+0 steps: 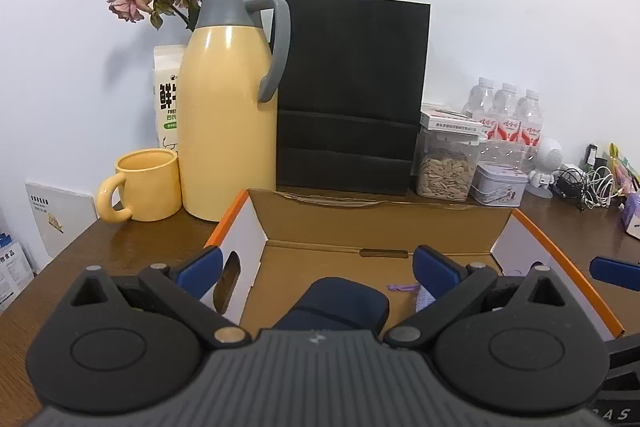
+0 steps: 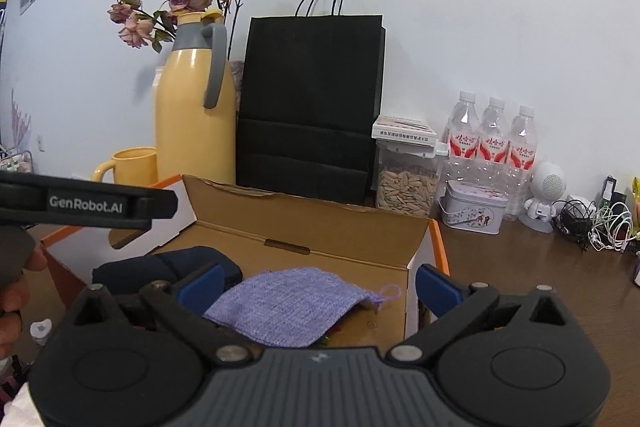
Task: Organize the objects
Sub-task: 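Lower the navy case and purple cloth into the box and open both grippers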
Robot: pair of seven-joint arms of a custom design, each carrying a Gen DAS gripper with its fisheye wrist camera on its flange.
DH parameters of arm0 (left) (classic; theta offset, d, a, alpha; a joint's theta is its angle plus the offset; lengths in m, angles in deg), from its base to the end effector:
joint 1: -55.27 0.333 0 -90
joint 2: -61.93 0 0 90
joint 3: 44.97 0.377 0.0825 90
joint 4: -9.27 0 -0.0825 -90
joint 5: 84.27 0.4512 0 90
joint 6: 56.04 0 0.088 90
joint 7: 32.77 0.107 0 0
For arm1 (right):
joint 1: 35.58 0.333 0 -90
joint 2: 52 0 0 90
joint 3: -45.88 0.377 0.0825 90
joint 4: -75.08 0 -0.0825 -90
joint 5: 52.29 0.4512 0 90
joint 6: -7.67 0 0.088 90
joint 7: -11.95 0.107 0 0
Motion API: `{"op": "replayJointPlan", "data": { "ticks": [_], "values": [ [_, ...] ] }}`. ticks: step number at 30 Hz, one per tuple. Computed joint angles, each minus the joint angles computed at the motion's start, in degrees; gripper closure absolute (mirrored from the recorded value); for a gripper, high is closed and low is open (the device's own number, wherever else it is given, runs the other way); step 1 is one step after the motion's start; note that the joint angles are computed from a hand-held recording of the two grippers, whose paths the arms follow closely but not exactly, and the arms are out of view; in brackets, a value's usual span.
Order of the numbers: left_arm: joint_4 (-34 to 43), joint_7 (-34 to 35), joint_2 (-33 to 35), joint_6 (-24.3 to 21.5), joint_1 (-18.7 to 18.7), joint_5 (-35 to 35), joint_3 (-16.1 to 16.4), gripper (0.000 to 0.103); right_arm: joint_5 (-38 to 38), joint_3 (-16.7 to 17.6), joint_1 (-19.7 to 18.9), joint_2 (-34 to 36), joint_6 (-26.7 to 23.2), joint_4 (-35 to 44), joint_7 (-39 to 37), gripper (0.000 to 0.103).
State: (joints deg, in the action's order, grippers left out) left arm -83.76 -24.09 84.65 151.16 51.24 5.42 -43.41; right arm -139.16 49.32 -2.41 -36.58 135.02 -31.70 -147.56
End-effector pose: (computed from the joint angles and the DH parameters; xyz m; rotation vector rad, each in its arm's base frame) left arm 0.7071 -0.1611 0.5027 -1.1565 1.9477 -1.3358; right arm 0.5976 0.4007 0.4304 -1.3005 1.7755 -1.2599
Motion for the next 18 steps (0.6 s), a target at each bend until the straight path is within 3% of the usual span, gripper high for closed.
{"op": "replayJointPlan", "data": {
  "ticks": [18],
  "values": [
    [-10.81,16.13,-6.12,6.04,5.61,-13.93,-3.8,0.0,-2.92,1.98,1.69,-3.35,-5.87,-3.02,3.18,0.0]
  ]
}}
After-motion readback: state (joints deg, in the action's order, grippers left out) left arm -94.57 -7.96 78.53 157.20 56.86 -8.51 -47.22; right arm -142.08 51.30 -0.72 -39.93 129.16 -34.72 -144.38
